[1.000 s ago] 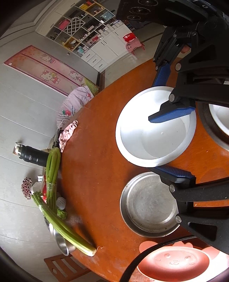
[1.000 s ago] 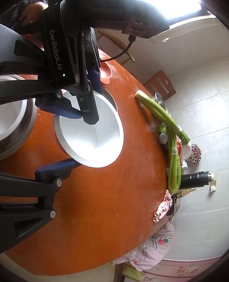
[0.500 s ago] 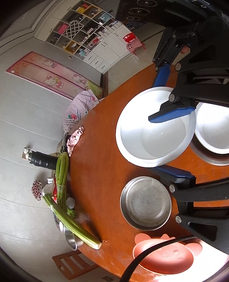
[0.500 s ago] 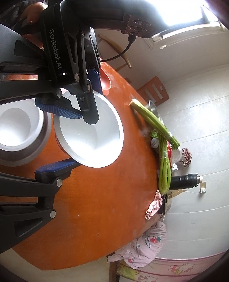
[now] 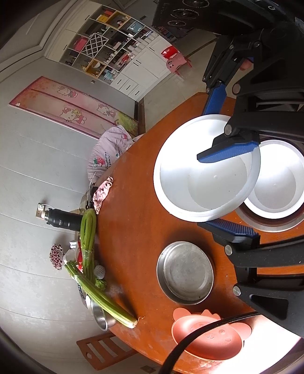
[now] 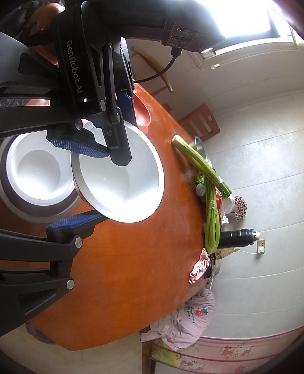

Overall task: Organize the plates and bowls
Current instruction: 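Carry the white bowl over the large steel bowl with the right tool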

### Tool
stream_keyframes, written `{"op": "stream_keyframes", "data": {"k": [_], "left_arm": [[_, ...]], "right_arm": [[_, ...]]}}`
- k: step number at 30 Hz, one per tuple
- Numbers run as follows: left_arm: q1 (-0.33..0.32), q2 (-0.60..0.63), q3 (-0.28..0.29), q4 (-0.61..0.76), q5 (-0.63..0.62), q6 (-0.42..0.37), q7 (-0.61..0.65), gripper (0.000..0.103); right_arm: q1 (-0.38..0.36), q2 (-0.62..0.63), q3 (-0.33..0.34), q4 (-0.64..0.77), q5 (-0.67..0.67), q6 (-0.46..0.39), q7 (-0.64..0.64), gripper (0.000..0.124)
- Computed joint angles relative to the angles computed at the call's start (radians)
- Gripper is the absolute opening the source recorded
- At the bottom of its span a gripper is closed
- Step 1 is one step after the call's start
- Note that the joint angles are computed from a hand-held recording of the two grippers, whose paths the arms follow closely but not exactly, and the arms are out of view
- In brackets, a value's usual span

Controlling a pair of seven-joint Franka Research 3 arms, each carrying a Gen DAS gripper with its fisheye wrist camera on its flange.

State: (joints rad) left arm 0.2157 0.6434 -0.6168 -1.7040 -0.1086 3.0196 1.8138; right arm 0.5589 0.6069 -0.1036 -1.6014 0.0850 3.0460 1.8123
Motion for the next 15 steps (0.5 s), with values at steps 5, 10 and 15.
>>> {"op": "stream_keyframes", "data": {"k": [5, 10, 15], "left_arm": [[0.02, -0.024, -0.019, -0.046, 0.004, 0.029, 0.001, 0.047], [0.032, -0.046, -0.028, -0.084, 0.017, 0.047, -0.019, 0.047], [0.035, -0.063, -0.029, -0.11, 0.037, 0.066, -0.044, 0.047]], "right_arm": [[0.014, -0.024, -0.011, -0.039, 0.0, 0.026, 0.004, 0.049], [0.02, -0.04, -0.014, -0.067, 0.006, 0.039, 0.001, 0.049], [0.017, -0.064, -0.002, -0.106, 0.015, 0.062, -0.018, 0.049]]}}
